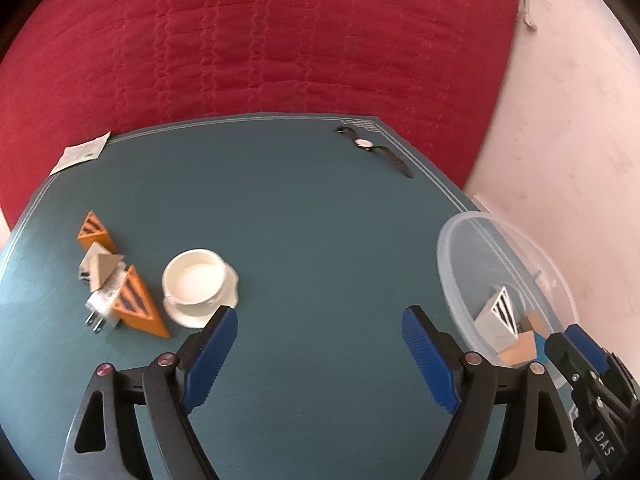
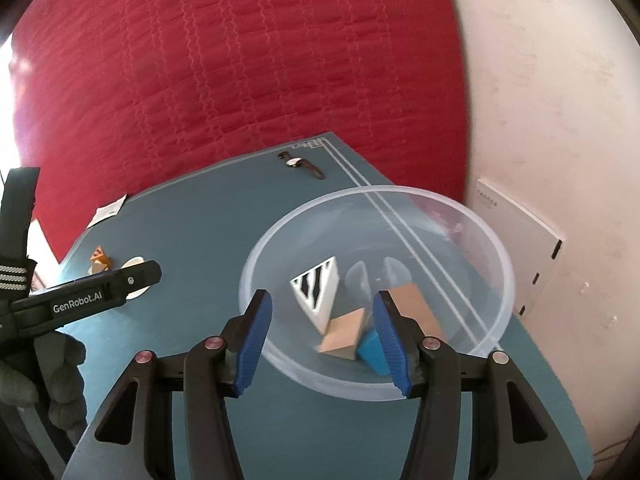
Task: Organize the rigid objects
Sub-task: 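Withdraw both grippers from the bowl toward the table, then grasp the orange striped triangle with the left gripper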
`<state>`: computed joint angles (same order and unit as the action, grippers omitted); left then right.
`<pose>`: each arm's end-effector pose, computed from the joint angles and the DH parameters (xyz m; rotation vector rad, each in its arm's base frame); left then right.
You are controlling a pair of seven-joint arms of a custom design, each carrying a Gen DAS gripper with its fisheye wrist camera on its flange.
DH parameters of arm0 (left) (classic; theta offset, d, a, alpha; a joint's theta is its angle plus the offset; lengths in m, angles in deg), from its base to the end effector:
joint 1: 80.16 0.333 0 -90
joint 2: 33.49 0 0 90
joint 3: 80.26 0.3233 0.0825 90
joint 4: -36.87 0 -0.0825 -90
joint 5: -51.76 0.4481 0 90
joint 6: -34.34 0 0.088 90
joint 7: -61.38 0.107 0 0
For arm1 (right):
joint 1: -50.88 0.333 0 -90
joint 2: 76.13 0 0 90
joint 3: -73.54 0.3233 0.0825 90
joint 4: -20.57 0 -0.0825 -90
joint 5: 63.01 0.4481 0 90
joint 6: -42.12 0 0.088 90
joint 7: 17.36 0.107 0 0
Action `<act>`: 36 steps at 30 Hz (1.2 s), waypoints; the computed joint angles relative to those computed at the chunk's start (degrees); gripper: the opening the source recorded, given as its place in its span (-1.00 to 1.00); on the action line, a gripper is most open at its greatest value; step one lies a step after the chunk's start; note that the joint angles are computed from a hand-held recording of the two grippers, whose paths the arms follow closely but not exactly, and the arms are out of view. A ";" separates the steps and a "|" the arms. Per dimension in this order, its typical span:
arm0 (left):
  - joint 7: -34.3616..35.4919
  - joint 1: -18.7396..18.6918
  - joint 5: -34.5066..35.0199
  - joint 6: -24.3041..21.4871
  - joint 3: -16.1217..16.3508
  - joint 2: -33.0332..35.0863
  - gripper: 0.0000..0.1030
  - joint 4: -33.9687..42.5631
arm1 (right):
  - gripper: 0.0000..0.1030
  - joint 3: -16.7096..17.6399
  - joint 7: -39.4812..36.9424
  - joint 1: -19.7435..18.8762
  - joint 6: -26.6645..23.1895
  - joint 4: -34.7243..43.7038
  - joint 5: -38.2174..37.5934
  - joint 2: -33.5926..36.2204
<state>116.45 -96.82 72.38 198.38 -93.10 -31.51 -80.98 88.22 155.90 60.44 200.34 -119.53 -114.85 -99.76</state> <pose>0.5648 -0.3404 0.4842 -1.6354 2.0179 -0.9526 0.4551 0.2473 0.4904 -1.4030 1.8485 -0.7560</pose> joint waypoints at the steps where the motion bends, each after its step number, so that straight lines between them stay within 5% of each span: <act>1: -1.04 0.08 0.96 -0.04 0.23 -0.47 0.71 -0.51 | 0.06 0.05 -0.15 0.17 0.29 0.16 0.10 0.29; 23: -12.37 7.74 7.46 -2.46 0.22 -4.49 0.74 -4.65 | 0.06 0.29 -3.02 3.55 4.19 5.05 -1.28 6.11; 36: -18.38 7.14 13.52 -7.04 2.13 -0.09 0.59 -0.18 | 0.06 -0.84 -6.36 5.78 5.82 6.00 1.00 8.77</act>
<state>98.07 -89.68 85.89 191.34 -90.97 -31.60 -81.15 87.38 149.55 66.22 206.16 -113.53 -113.84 -90.99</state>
